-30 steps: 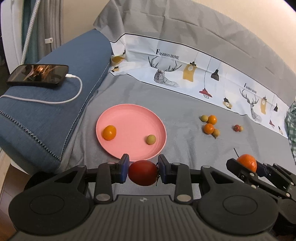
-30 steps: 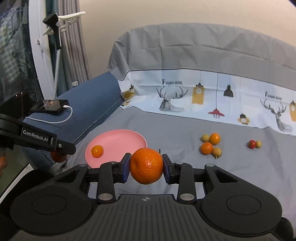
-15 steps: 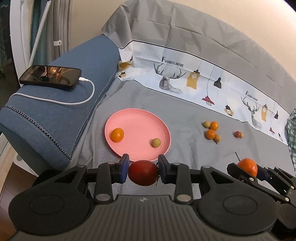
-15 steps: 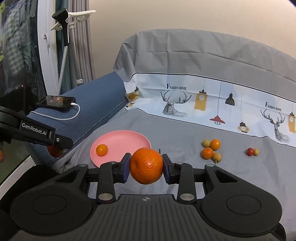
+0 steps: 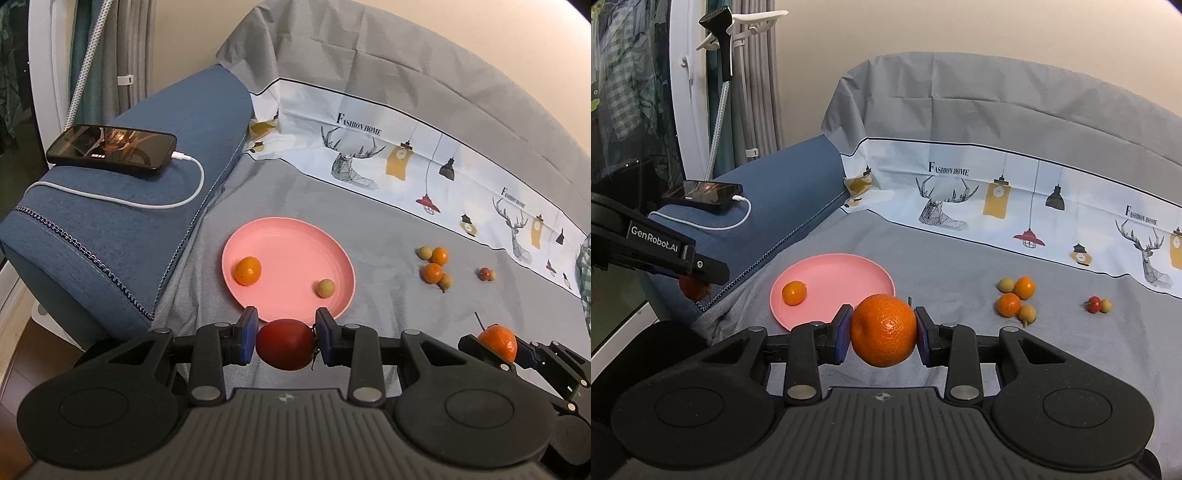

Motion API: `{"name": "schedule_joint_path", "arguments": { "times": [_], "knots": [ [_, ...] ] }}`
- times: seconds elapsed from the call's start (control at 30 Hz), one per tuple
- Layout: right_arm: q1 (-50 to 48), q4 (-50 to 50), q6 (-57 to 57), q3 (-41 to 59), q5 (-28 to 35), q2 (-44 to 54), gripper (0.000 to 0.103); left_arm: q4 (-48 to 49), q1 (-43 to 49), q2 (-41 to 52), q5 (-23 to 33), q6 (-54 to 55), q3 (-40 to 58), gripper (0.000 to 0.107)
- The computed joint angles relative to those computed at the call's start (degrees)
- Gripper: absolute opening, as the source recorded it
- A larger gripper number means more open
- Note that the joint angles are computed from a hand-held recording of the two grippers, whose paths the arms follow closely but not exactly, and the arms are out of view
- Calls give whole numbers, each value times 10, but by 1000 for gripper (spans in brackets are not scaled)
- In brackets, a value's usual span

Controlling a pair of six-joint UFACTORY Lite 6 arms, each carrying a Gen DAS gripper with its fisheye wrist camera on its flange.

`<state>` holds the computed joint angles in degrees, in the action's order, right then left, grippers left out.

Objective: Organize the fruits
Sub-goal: 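Carry the tomato in the left tool while the right tool carries the kumquat over the pink plate, then release the tomato onto the pink plate with the left tool while the right tool releases the kumquat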

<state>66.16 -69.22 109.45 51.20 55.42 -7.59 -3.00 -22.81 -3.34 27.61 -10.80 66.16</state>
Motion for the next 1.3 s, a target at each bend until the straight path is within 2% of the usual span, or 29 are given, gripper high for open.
{"name": "schedule_joint_path", "arguments": {
  "times": [0.23,0.4,0.87,1.03,1.3],
  "knots": [
    [-43,-17,-6,16,-55,30,37,14,8,56,-3,-4,38,38],
    [-94,-33,-11,42,-116,69,37,26,12,122,3,-12,90,38],
    [-229,-84,-32,172,-265,245,37,95,15,350,51,-59,315,38],
    [-258,-82,-58,228,-297,308,37,99,15,440,80,-59,412,38],
    [-286,-51,-102,280,-330,378,37,103,15,527,112,-54,510,38]
  ]
}}
